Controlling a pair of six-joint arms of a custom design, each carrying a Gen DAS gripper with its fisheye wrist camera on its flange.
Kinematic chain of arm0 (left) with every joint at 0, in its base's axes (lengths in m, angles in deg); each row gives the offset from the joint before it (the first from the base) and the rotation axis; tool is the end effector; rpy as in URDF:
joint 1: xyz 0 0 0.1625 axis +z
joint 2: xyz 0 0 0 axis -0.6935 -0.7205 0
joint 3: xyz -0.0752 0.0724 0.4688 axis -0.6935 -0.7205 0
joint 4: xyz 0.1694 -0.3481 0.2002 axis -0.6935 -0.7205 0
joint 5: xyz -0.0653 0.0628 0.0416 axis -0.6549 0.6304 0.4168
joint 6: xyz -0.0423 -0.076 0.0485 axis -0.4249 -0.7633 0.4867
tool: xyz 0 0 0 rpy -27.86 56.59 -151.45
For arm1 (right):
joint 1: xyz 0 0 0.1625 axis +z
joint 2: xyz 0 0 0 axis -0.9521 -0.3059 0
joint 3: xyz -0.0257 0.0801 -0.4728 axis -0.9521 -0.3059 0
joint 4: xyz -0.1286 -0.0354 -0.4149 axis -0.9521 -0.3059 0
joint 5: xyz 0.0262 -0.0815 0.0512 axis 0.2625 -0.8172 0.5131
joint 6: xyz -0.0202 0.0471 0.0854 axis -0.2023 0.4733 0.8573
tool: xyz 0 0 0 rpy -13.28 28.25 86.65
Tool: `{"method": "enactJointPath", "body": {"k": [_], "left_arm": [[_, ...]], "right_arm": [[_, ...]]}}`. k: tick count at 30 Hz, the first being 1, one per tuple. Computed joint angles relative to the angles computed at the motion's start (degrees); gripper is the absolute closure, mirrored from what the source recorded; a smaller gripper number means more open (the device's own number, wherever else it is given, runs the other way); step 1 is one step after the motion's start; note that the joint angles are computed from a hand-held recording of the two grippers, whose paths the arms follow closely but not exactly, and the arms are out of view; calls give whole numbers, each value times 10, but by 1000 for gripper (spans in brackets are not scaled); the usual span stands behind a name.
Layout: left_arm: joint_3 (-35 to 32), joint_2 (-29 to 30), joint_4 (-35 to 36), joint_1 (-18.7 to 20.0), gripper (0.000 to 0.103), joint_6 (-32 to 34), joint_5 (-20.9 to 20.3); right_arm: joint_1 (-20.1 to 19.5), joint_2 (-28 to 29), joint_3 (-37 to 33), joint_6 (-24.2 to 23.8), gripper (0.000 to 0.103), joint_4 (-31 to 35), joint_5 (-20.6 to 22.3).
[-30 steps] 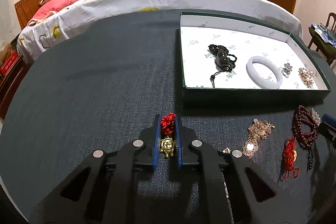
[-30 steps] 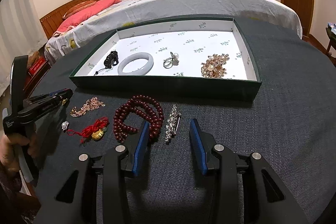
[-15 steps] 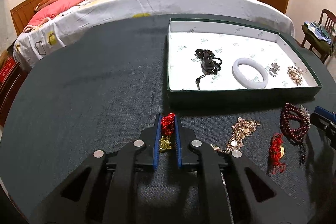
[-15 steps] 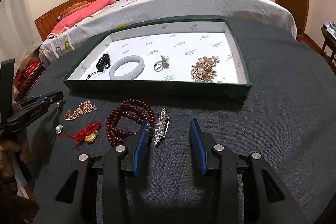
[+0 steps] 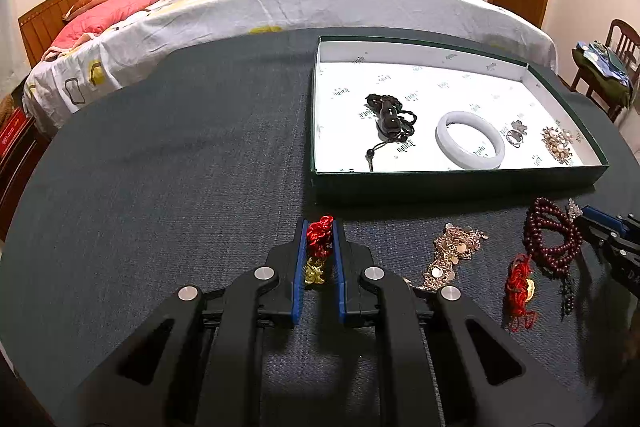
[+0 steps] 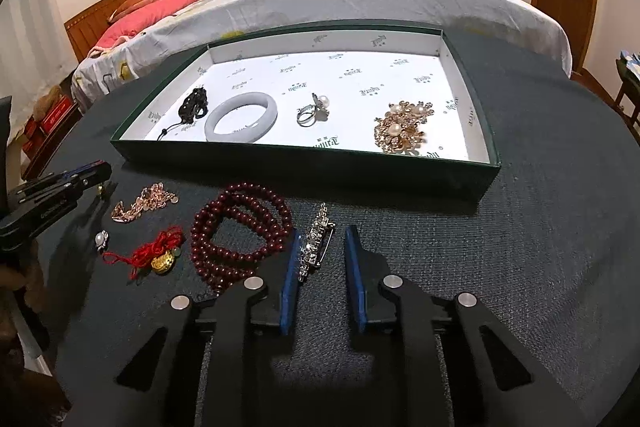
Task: Organize jewelry
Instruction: 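Grasp the silver bar brooch with the right tool while the left tool holds the red charm, then carry the red charm and silver bar brooch over the tray with both tools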
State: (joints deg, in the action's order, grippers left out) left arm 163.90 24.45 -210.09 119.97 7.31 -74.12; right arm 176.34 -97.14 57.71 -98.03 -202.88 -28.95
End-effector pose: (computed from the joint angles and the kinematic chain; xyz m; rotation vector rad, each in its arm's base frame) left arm 0.0242 -0.7647 0.3217 0.2060 2.1609 -0.8729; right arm 0.2964 -0.8104 -0.0364 0.7335 -2.4568 0.6512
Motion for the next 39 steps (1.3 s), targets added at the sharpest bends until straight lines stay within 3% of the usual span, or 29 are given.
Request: {"method": "enactJointPath", "body": {"k": [2, 5, 31, 39], "left_arm": [[0, 0, 0, 0, 91, 1, 0], [1, 0, -2, -1, 91, 0, 0], [62, -46, -73, -44, 91, 10, -3], [24, -26, -93, -64, 91, 45, -32]], "right_arm": [[2, 1, 1, -9, 89, 2, 1], [5, 3, 2, -20, 90, -3, -6], [10, -55, 75, 1, 90, -75, 28], [16, -52, 47, -7, 90, -80, 48]]}}
